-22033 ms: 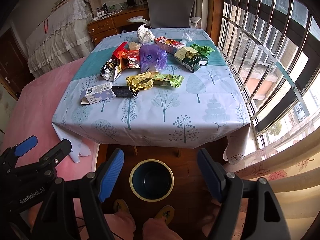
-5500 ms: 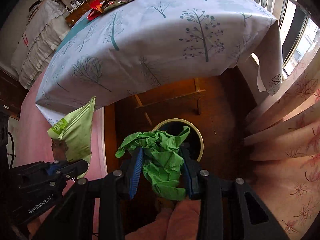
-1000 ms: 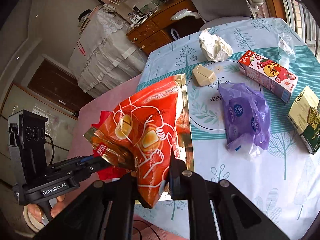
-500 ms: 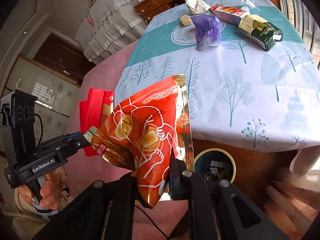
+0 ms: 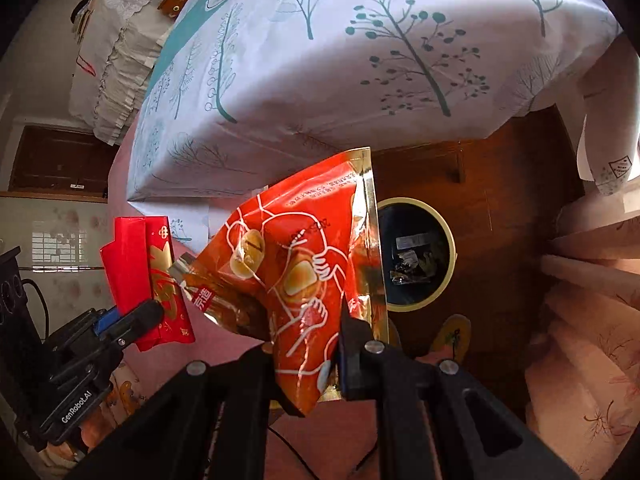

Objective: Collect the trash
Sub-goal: 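Carry the red envelope and orange bag with both tools over the bin, then open both tools to drop the envelope and orange bag into the bin, then raise both tools back over the table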

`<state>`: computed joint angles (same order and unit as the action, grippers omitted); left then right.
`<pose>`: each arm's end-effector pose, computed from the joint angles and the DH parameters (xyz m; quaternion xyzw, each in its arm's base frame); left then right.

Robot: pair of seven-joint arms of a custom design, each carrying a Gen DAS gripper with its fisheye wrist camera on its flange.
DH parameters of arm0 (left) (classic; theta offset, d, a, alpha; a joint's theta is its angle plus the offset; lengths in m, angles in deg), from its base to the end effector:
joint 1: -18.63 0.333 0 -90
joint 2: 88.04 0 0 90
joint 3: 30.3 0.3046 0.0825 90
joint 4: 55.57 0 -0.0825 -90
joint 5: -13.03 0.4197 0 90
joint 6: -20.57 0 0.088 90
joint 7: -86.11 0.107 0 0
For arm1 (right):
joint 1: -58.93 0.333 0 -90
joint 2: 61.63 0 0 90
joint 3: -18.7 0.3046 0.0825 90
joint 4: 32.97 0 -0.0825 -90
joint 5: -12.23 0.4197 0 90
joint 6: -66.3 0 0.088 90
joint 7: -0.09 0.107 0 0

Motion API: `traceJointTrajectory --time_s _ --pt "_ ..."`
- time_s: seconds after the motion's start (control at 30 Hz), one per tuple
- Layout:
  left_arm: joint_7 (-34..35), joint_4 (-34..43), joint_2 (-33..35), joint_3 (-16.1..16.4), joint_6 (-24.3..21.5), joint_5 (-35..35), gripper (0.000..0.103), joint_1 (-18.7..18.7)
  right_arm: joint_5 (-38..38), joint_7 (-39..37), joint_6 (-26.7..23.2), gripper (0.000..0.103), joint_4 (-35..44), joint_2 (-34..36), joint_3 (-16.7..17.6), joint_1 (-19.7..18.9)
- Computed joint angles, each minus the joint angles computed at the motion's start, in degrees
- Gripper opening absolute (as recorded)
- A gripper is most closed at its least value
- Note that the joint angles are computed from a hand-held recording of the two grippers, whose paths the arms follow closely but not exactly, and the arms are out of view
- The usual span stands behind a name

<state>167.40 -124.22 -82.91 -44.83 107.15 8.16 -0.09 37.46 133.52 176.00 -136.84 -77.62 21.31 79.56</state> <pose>0.4999 -0.3274 0.7428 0.5318 -0.8377 0.1247 0.0024 0.4765 0.2414 0.6861 -0.5219 0.8059 0.1679 0.2235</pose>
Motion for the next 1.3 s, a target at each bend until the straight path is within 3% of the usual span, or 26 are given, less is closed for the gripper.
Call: traceJointTrajectory --time_s 0.23,0.43,0.53,0.6,0.67,0.7,0.8,1.1,1.3 --pt "2.3 -21.9 -2.6 0.3 13.1 -5.1 0.017 1.5 3.2 3.0 11.3 0.011 -14.3 2.4 1.6 1.4" --pt "4.0 -28.8 3.0 0.2 23.7 -3.9 0.018 1.2 5.3 3.3 23.4 0.014 -20.6 10.3 2.7 2.4" --pt "5.6 -31.0 5.0 0.3 27.9 -3.6 0.028 1.1 4.7 3.6 27.2 0.017 -21.3 14.5 3.5 2.5" --pt "6.3 -31.7 6.0 0.4 29.8 -2.7 0.049 1.0 3.0 4.8 28.1 0.025 -20.9 16.7 3.9 2.2" --pt "7.3 -31.7 7.0 0.6 30.4 -1.8 0.068 0.9 1.5 6.5 28.6 0.055 -20.8 17.8 4.4 2.1" --pt "7.2 -32.0 7.1 0.7 30.9 -0.8 0.075 0.7 1.1 6.7 28.8 0.061 -20.9 18.0 4.6 2.0" --pt "6.9 -31.9 7.2 1.2 31.5 0.9 0.091 0.8 -0.2 6.9 29.1 0.065 -21.2 17.7 5.0 1.9" --pt "5.1 -34.9 0.9 1.3 30.9 2.3 0.097 1.6 -4.0 7.8 24.6 0.069 -19.2 13.4 4.7 2.0" --pt "4.0 -33.4 -4.9 1.1 26.0 0.4 0.097 2.7 -7.3 11.3 18.4 0.07 -16.1 7.9 4.2 2.5"
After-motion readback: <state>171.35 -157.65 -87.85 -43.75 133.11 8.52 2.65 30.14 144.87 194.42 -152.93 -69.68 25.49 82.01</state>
